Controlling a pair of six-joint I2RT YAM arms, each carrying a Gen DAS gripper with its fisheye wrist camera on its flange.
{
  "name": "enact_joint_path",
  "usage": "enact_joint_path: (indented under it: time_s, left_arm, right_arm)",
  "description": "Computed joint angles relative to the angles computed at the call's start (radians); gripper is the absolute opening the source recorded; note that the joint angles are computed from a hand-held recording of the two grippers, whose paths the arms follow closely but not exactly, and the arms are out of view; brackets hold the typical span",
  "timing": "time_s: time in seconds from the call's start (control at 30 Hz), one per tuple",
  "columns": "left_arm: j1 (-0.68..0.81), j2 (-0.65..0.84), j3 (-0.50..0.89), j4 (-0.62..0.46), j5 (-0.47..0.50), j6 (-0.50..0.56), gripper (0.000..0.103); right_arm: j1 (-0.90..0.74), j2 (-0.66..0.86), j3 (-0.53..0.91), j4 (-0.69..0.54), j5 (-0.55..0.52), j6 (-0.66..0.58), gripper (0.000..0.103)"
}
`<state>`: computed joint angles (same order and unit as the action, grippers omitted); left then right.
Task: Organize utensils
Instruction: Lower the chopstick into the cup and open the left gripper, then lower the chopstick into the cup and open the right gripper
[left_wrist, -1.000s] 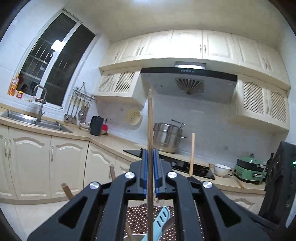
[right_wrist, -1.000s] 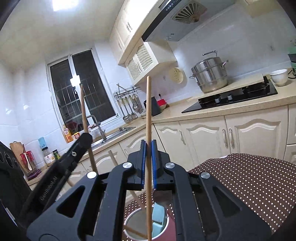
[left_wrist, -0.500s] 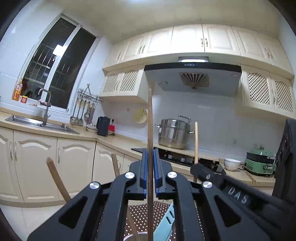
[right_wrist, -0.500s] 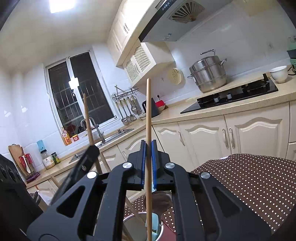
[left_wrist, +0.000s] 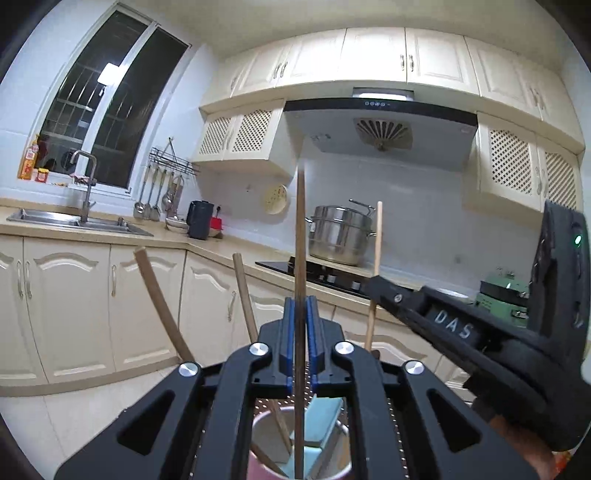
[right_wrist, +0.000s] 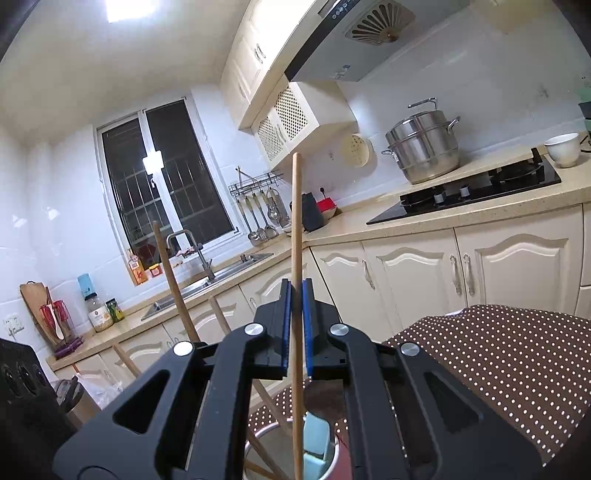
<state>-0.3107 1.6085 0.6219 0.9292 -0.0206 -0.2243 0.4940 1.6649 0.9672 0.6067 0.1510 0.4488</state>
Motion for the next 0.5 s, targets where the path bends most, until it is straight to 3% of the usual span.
enact_joint_path:
  time_s: [0.1,0.17,0.3,0.37,0.5]
  left_arm:
    - [0.011,-0.032,-0.038,0.007,0.018,0.006,0.008]
    - [0.013,-0.054,-0.063,0.01,0.018,0.018,0.019]
    - [0.022,-0.117,-0.092,-0.043,0.015,0.02,0.026]
    - [0.027,-0.156,-0.106,-0.08,0.006,0.023,0.039]
    - [0.032,-0.246,-0.147,-0.137,-0.055,0.039,0.053]
  right_arm:
    - [0.002,-0.018,-0.019,-0.011,0.002,0.0,0.007]
    - [0.006,-0.033,-0.03,-0.022,0.007,-0.001,0.007]
    - [0.022,-0.066,-0.052,-0.043,0.024,-0.013,0.007]
    - [0.031,-0.082,-0.064,-0.055,0.035,-0.017,0.007]
    - [0.056,-0.111,-0.087,-0.079,0.065,-0.029,0.007]
